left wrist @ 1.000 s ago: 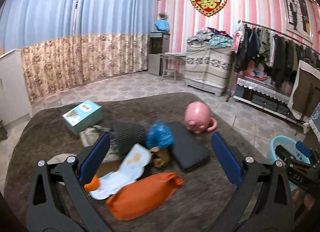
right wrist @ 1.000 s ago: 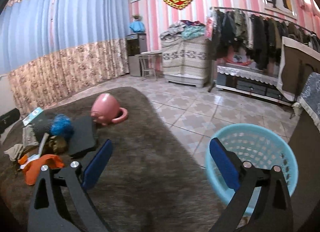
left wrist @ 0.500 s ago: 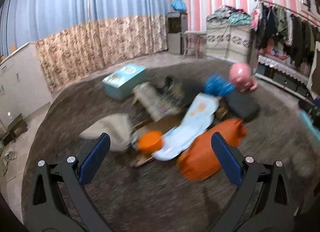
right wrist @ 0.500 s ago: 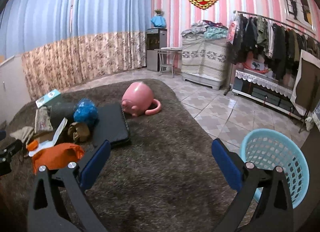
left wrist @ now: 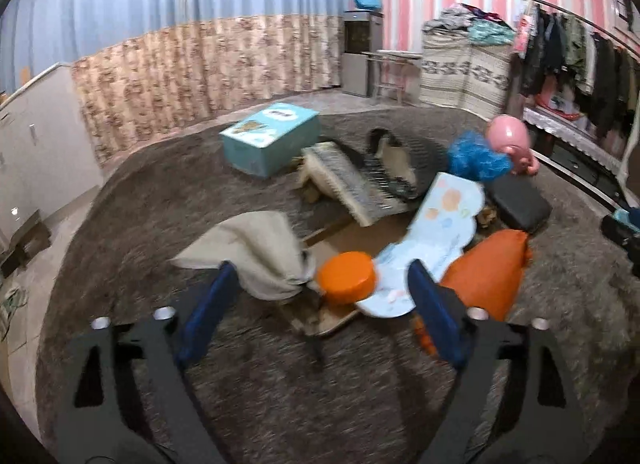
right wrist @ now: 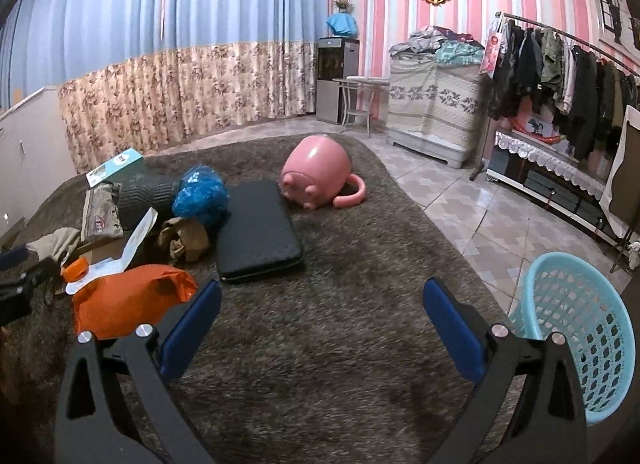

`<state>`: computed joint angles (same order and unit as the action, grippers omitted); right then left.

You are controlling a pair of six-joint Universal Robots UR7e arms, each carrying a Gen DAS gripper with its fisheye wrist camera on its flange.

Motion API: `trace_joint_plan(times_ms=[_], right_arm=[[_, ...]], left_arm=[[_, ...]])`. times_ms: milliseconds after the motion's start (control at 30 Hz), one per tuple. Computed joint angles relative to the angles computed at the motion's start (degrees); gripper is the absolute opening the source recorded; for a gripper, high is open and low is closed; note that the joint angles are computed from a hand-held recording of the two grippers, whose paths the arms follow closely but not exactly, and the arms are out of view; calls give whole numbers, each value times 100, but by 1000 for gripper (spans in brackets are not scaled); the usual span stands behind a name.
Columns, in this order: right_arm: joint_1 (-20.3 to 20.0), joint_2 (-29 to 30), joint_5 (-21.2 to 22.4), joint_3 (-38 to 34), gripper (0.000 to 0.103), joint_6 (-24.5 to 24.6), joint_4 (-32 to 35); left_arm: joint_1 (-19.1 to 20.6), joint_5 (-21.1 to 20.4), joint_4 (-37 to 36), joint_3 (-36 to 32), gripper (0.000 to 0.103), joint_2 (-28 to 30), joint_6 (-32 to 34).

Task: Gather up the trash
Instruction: 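Grasp the beige cloth with the left tool while the right tool grasps the orange bag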

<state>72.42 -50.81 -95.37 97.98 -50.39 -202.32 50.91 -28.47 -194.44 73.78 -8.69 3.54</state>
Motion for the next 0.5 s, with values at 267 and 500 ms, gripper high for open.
trace_joint_plan(times_ms=[267,500], right_arm=[[43,91,-93,-60,99,-57,121],[110,177,-33,-26,99,-198,262]], left_arm=[[182,425,363,-11,74,-138,-426],[460,334,1224,-192,73,-308,-904]])
